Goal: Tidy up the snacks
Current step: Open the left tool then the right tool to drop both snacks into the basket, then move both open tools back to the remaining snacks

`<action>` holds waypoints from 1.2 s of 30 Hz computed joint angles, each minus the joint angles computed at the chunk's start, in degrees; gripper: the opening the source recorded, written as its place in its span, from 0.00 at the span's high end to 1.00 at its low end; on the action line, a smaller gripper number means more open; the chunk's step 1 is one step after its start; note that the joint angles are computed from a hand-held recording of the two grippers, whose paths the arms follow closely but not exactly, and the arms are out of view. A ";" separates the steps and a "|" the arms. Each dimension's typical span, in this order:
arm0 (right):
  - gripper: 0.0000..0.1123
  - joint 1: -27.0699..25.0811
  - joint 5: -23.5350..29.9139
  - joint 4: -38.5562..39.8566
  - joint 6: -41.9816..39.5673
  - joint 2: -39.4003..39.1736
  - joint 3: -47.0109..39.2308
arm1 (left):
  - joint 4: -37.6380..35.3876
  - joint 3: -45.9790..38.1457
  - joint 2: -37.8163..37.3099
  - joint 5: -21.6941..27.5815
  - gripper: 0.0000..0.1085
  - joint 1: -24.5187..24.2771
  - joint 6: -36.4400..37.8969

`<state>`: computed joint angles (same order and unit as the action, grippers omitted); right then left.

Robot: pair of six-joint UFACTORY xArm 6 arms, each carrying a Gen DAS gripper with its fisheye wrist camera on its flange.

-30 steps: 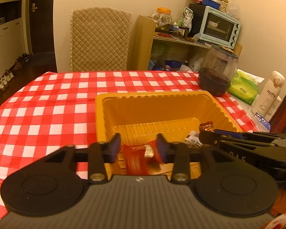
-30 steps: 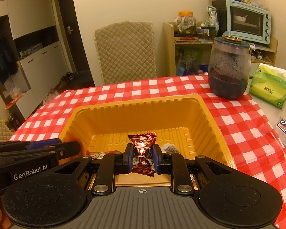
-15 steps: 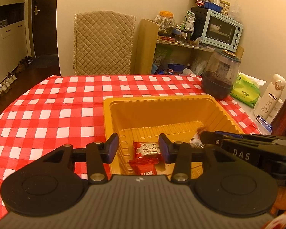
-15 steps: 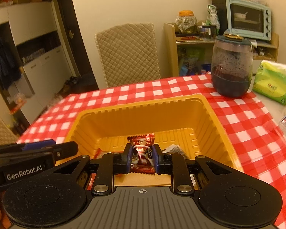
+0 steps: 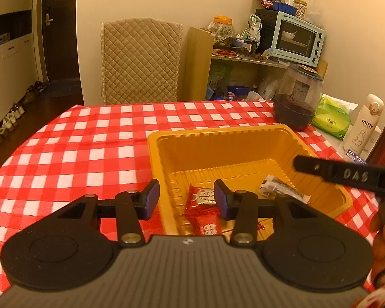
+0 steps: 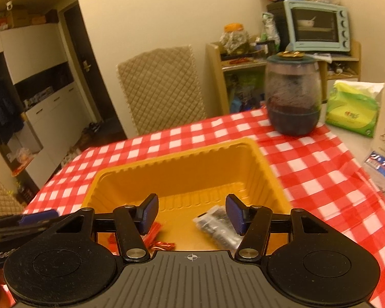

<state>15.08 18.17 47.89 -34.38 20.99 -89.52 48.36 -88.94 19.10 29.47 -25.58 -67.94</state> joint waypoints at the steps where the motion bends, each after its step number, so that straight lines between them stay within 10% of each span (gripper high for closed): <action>1: 0.48 -0.22 -0.33 0.04 0.16 -0.26 0.30 | 0.44 0.67 -0.57 0.05 0.60 -0.04 -0.29; 36: 0.48 -3.08 -3.30 1.91 -3.81 -40.99 48.42 | 8.13 29.27 -23.32 7.47 0.20 -16.00 -21.13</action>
<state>12.01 14.87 49.80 -38.19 -20.01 -41.10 56.50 -59.66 -4.22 36.94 -41.58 -89.07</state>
